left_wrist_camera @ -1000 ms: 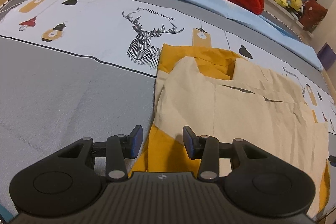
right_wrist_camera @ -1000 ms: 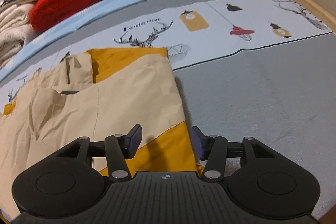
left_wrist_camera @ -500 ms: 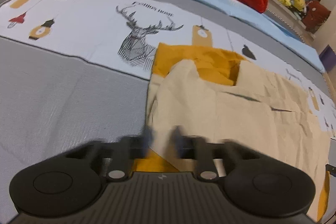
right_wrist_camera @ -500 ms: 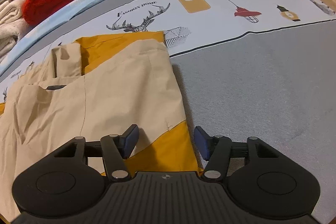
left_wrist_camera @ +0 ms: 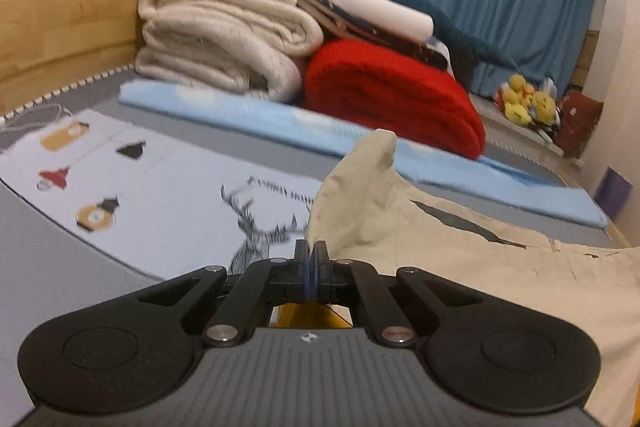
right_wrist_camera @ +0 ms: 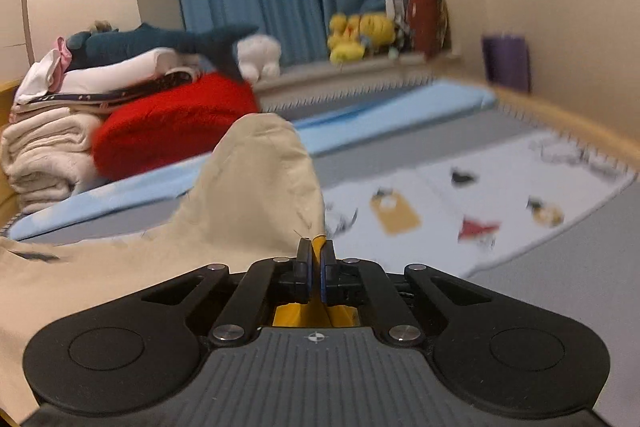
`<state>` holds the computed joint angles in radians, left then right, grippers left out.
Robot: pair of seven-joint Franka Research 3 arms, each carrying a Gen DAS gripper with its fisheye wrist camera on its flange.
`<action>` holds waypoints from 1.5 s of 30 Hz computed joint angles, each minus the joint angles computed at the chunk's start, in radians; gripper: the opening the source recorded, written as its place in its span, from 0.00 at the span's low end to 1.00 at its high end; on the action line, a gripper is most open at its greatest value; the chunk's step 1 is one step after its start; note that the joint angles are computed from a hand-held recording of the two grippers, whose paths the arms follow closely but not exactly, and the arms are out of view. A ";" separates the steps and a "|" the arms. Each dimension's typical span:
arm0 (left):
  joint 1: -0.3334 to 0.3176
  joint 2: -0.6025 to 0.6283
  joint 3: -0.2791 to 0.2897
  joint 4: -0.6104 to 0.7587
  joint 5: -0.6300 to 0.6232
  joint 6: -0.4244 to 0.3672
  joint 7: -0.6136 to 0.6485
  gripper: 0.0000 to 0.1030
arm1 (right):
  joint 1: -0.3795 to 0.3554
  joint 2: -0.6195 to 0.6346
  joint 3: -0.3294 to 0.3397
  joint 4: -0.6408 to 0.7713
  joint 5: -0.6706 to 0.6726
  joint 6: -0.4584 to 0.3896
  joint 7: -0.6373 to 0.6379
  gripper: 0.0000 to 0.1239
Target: Fold large clothes
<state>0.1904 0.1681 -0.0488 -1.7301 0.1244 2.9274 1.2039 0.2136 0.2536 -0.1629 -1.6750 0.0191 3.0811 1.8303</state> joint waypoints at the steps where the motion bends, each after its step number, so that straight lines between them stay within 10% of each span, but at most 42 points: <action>1: -0.019 0.011 0.020 0.013 0.046 0.007 -0.045 0.01 | 0.032 0.012 -0.039 0.011 -0.028 0.012 0.042 0.02; 8: -0.018 0.176 0.005 0.235 0.087 -0.169 -0.121 0.11 | 0.204 0.163 -0.266 0.175 -0.135 -0.004 0.244 0.02; 11: -0.017 0.248 -0.008 0.359 0.051 -0.379 -0.076 0.27 | 0.191 0.266 -0.263 0.343 -0.162 -0.289 0.303 0.16; 14: 0.020 0.227 -0.051 0.330 -0.028 -0.349 0.014 0.27 | 0.037 0.357 -0.079 0.551 -0.009 -0.661 0.159 0.19; 17: 0.122 0.222 -0.177 0.327 -0.282 -0.397 0.291 0.29 | -0.008 0.399 -0.020 0.647 -0.014 -0.834 0.137 0.22; 19: 0.125 0.262 -0.188 0.397 -0.327 -0.541 0.382 0.34 | -0.022 0.383 0.005 0.622 -0.041 -0.816 0.119 0.21; 22: -0.024 0.299 -0.042 0.462 -0.037 -0.725 0.299 0.34 | -0.021 0.375 0.014 0.607 -0.108 -0.840 0.088 0.19; 26: -0.007 0.235 -0.022 0.389 -0.043 -0.666 0.200 0.33 | 0.000 0.333 -0.013 0.556 -0.194 -0.854 0.177 0.19; 29: 0.078 0.145 -0.093 0.276 -0.254 -0.552 0.378 0.33 | -0.001 0.184 -0.005 0.332 -0.242 -0.623 0.229 0.19; 33: 0.127 0.089 -0.133 0.226 -0.445 -0.729 0.712 0.34 | -0.137 0.035 0.171 0.102 0.001 -0.359 -0.154 0.19; 35: 0.072 0.067 -0.091 0.177 -0.287 -0.770 0.736 0.34 | -0.204 -0.006 0.251 0.060 0.184 -0.448 -0.400 0.19; 39: 0.048 -0.007 -0.031 0.063 -0.239 -0.755 0.739 0.34 | -0.140 -0.025 0.162 0.037 0.023 -0.749 -0.413 0.19; 45: 0.012 -0.064 0.022 0.012 -0.011 -0.815 0.594 0.36 | -0.114 -0.082 0.099 -0.022 -0.076 -0.812 -0.337 0.24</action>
<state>0.2021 0.1039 -0.0268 -1.7184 0.1135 2.1120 1.7976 0.0997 0.1719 -0.0643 -1.6969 -0.0568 2.2687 1.4932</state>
